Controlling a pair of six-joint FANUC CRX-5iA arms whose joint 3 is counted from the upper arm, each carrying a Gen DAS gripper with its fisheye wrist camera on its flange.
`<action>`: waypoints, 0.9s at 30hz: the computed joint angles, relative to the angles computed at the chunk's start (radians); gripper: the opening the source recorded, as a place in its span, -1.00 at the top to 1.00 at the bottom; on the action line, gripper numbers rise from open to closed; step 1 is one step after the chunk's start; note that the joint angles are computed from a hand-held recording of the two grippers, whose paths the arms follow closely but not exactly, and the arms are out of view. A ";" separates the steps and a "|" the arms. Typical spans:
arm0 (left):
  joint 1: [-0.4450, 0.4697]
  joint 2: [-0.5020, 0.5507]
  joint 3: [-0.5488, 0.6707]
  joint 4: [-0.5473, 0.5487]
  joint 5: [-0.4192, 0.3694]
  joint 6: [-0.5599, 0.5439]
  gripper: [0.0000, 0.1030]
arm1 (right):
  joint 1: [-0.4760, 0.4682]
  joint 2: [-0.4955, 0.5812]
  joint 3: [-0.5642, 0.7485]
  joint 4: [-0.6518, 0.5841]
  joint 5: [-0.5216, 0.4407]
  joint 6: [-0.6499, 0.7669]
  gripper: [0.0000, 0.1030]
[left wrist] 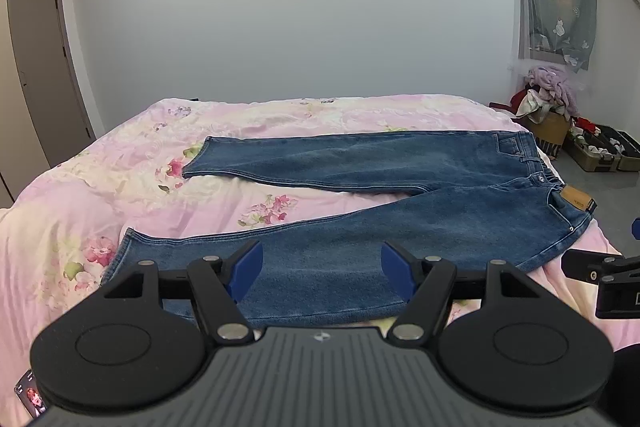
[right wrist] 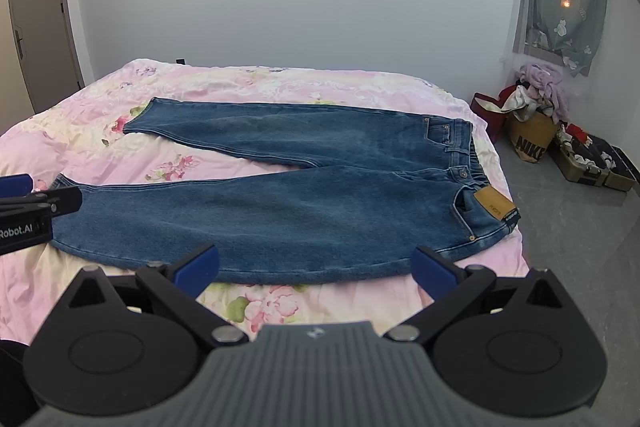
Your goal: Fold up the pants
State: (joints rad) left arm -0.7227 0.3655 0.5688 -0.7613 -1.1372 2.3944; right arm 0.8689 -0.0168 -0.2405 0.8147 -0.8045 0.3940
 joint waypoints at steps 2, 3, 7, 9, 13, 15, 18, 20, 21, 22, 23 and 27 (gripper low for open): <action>-0.002 0.002 0.002 -0.004 -0.001 -0.001 -0.55 | 0.000 -0.003 0.000 -0.004 -0.001 0.002 -0.91; -0.002 0.002 0.001 -0.001 0.000 0.000 -0.55 | 0.000 -0.004 -0.002 -0.003 -0.003 0.001 -0.91; -0.004 0.003 0.001 0.000 0.000 0.002 -0.55 | 0.000 -0.006 -0.003 -0.002 -0.003 0.000 -0.91; -0.005 0.001 -0.002 0.000 0.002 0.004 -0.55 | 0.000 -0.007 -0.002 -0.007 -0.004 0.003 -0.91; -0.006 0.004 0.000 0.005 0.001 0.009 -0.55 | 0.001 -0.010 -0.001 -0.011 -0.007 0.004 -0.91; -0.005 0.005 0.002 0.010 -0.001 0.012 -0.55 | 0.001 -0.012 0.000 -0.014 -0.010 0.006 -0.91; -0.005 0.005 0.001 0.011 -0.002 0.012 -0.55 | 0.000 -0.008 0.005 -0.018 -0.012 0.008 -0.91; -0.004 0.005 0.000 0.012 -0.003 0.011 -0.55 | 0.000 -0.009 0.004 -0.020 -0.011 0.009 -0.91; -0.004 0.005 0.000 0.013 -0.004 0.012 -0.55 | 0.000 -0.009 0.004 -0.020 -0.011 0.009 -0.91; -0.003 0.005 -0.002 0.014 -0.003 0.012 -0.55 | -0.001 -0.006 0.009 -0.024 -0.011 0.014 -0.91; -0.003 0.005 -0.003 0.016 -0.004 0.011 -0.55 | -0.001 -0.004 0.011 -0.026 -0.012 0.017 -0.91; 0.002 0.002 -0.007 0.025 -0.001 0.009 -0.55 | -0.001 0.003 0.021 -0.035 -0.016 0.029 -0.91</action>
